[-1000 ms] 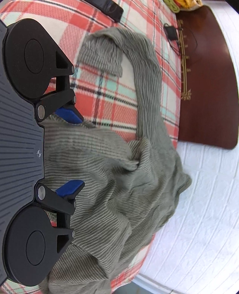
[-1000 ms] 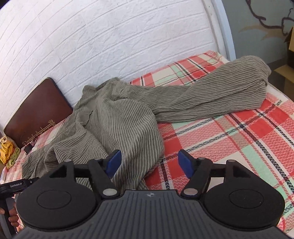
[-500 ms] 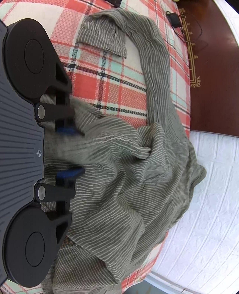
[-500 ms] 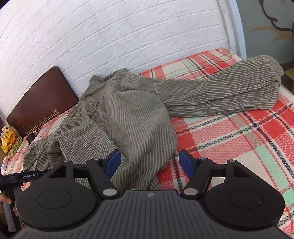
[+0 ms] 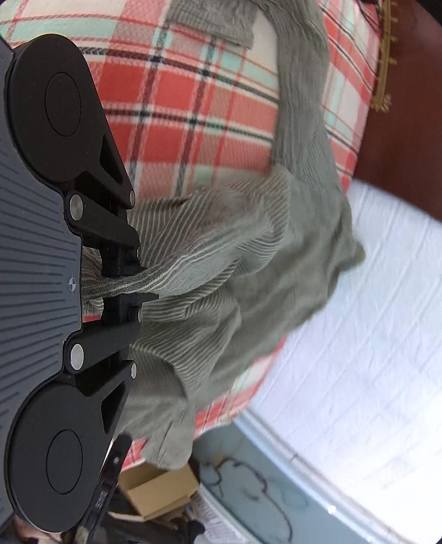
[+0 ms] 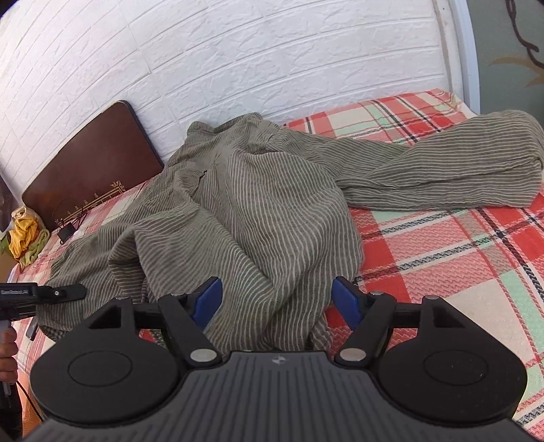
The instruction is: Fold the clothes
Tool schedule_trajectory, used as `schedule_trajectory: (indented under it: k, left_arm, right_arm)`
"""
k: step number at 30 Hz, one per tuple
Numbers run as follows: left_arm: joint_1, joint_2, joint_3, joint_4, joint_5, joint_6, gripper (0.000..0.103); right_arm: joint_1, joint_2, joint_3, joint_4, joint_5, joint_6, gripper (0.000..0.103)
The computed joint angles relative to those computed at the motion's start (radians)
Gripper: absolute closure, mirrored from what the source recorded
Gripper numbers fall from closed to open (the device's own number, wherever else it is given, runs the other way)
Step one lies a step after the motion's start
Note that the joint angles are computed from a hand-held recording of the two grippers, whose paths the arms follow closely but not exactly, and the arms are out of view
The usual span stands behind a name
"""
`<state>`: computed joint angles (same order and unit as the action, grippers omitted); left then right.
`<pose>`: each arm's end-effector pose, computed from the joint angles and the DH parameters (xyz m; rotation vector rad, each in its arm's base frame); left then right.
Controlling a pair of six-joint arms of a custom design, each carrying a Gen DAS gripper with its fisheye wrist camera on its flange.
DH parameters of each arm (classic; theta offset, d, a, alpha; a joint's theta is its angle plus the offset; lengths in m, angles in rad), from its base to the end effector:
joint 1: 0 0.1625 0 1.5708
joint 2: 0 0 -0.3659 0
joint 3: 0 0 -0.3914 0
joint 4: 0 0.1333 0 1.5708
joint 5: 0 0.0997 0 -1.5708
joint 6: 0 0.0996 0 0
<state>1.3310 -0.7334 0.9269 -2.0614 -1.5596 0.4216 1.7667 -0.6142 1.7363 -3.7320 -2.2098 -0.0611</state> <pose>-0.0548 -0.7900 0.2661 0.9944 2.9045 -0.4560 0.1870 -0.5626 0.0661 -0.1342 -2.2912 1.3372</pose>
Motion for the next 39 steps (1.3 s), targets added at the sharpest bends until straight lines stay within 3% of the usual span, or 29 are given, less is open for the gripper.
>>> schedule_trajectory:
  k: [3, 7, 8, 9, 10, 12, 13, 17, 20, 23, 25, 26, 27, 28, 32, 39]
  left_arm:
    - [-0.007, -0.032, 0.069, -0.049, 0.042, 0.001, 0.103]
    - [-0.029, -0.081, 0.207, -0.211, 0.219, 0.095, 0.098]
    - [-0.032, -0.092, 0.233, -0.243, 0.239, 0.118, 0.073]
    - [-0.036, -0.103, 0.258, -0.275, 0.258, 0.141, 0.070]
    - [-0.036, -0.114, 0.280, -0.304, 0.264, 0.154, 0.067]
    - [-0.035, -0.124, 0.293, -0.328, 0.266, 0.162, 0.046]
    - [-0.033, -0.127, 0.291, -0.317, 0.259, 0.158, 0.041]
    - [-0.020, -0.136, 0.281, -0.257, 0.225, 0.161, 0.035]
    - [-0.019, -0.132, 0.289, -0.241, 0.220, 0.183, 0.031]
    - [-0.022, -0.111, 0.284, -0.234, 0.222, 0.192, 0.031]
    - [-0.026, -0.102, 0.290, -0.249, 0.217, 0.203, 0.040]
    - [-0.028, -0.098, 0.286, -0.248, 0.220, 0.208, 0.077]
    - [-0.031, -0.094, 0.282, -0.246, 0.222, 0.212, 0.099]
    - [-0.028, -0.095, 0.272, -0.239, 0.209, 0.210, 0.099]
    - [-0.017, -0.110, 0.240, -0.209, 0.165, 0.202, 0.103]
    - [-0.013, -0.169, 0.266, -0.171, 0.204, 0.221, 0.103]
  right_arm:
    - [-0.002, -0.003, 0.000, 0.002, 0.014, -0.012, 0.028]
    - [0.001, 0.001, -0.010, 0.012, 0.035, -0.027, 0.028]
    - [0.004, 0.003, -0.013, 0.016, 0.045, -0.036, 0.028]
    - [0.007, 0.005, -0.018, 0.024, 0.054, -0.049, 0.028]
    - [0.011, 0.009, -0.025, 0.033, 0.062, -0.067, 0.027]
    - [0.022, 0.021, -0.042, 0.052, 0.073, -0.115, 0.022]
    - [0.028, 0.029, -0.053, 0.065, 0.069, -0.142, 0.021]
    - [0.059, 0.071, -0.100, 0.122, -0.025, -0.262, 0.020]
    - [0.059, 0.084, -0.103, 0.164, -0.053, -0.301, 0.018]
    - [0.050, 0.115, -0.136, 0.203, -0.081, -0.318, 0.018]
    - [0.045, 0.116, -0.145, 0.210, -0.076, -0.311, 0.034]
    - [0.042, 0.114, -0.148, 0.214, -0.070, -0.304, 0.063]
    - [0.039, 0.112, -0.150, 0.218, -0.065, -0.297, 0.086]
    - [0.037, 0.110, -0.152, 0.222, -0.060, -0.290, 0.092]
    - [0.026, 0.000, -0.037, 0.187, 0.047, -0.231, 0.095]
    - [0.027, -0.139, 0.119, 0.236, 0.066, -0.146, 0.096]
